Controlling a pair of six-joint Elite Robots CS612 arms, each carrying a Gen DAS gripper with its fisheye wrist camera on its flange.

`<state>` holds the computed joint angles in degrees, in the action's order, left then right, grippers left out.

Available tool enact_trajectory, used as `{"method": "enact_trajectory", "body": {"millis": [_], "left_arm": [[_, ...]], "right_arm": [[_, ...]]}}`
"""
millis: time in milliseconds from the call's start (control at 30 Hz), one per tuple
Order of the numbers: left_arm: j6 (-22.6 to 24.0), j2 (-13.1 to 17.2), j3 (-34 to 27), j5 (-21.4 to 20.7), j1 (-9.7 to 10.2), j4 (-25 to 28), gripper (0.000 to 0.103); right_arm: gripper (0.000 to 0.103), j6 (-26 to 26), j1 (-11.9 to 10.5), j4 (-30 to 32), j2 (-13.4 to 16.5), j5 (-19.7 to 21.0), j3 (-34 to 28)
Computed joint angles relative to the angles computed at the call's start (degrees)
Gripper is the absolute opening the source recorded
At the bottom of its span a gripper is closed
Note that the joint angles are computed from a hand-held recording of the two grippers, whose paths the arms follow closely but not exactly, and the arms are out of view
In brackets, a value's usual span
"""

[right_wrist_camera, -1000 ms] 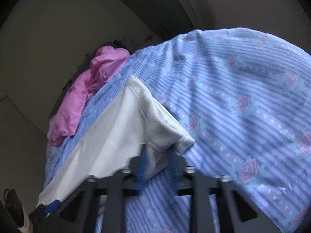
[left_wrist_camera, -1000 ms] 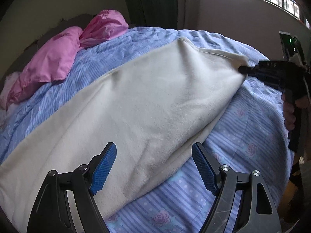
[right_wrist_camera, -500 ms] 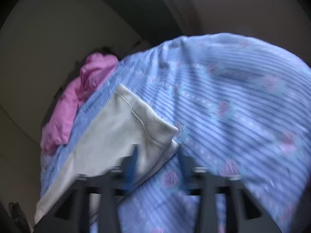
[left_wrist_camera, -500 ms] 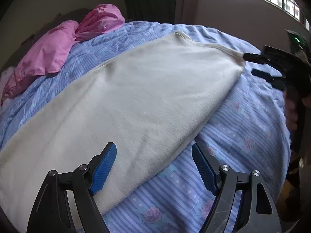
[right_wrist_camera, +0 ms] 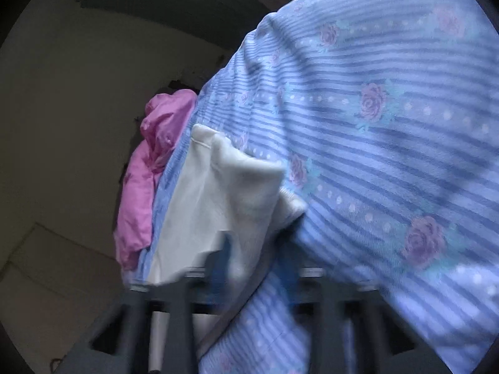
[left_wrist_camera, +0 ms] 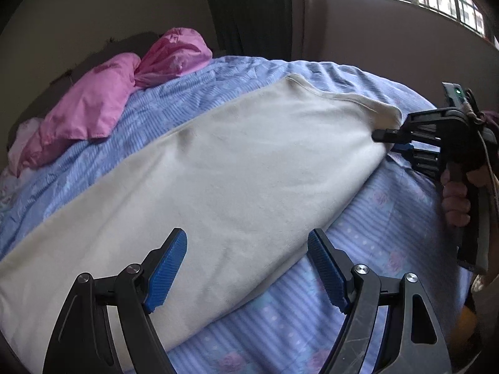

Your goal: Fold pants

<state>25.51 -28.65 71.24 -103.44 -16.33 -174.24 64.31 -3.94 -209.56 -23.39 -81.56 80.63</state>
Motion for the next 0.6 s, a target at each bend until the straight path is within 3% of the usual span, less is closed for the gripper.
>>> {"method": "enact_trajectory", "body": {"millis": [67,200,333,400,467,500,567,600], "left_arm": [[-1.12,-0.09,-0.26,-1.99,0.14,1.16,0.080],[-2.75,-0.03,-1.23,-4.31,0.31,4.75,0.080],[-3.98,-0.23,-1.93,-4.12,0.41,9.40,0.080],[-3.75,-0.63,-1.99,-4.44,0.67,11.64,0.080],[-2.23,-1.53,-1.33,-4.27,1.12,12.54,0.080],[-0.87,-2.21,-0.62,-3.68,1.36,12.22,0.080],[1.49,-3.48,1.03,-3.05,1.94,10.22,0.080],[3.09,-4.26,2.04,-2.74,2.36,8.97,0.080]], "right_arm": [[0.009,0.65,-0.03,-1.51,-0.54,-0.77,1.15],[0.009,-8.86,1.84,-1.27,-4.15,-11.64,3.98],[0.009,-5.03,1.03,7.41,-4.10,-9.32,2.48],[0.012,-6.00,1.18,11.81,-3.80,-9.67,1.39],[0.024,-9.81,1.87,16.93,-4.77,-11.63,1.14],[0.039,-10.65,2.36,18.84,-5.66,-13.66,1.57],[0.060,-11.63,4.44,21.95,-8.35,-23.07,3.41],[0.066,-13.15,5.87,21.56,-9.40,-28.99,4.18]]}}
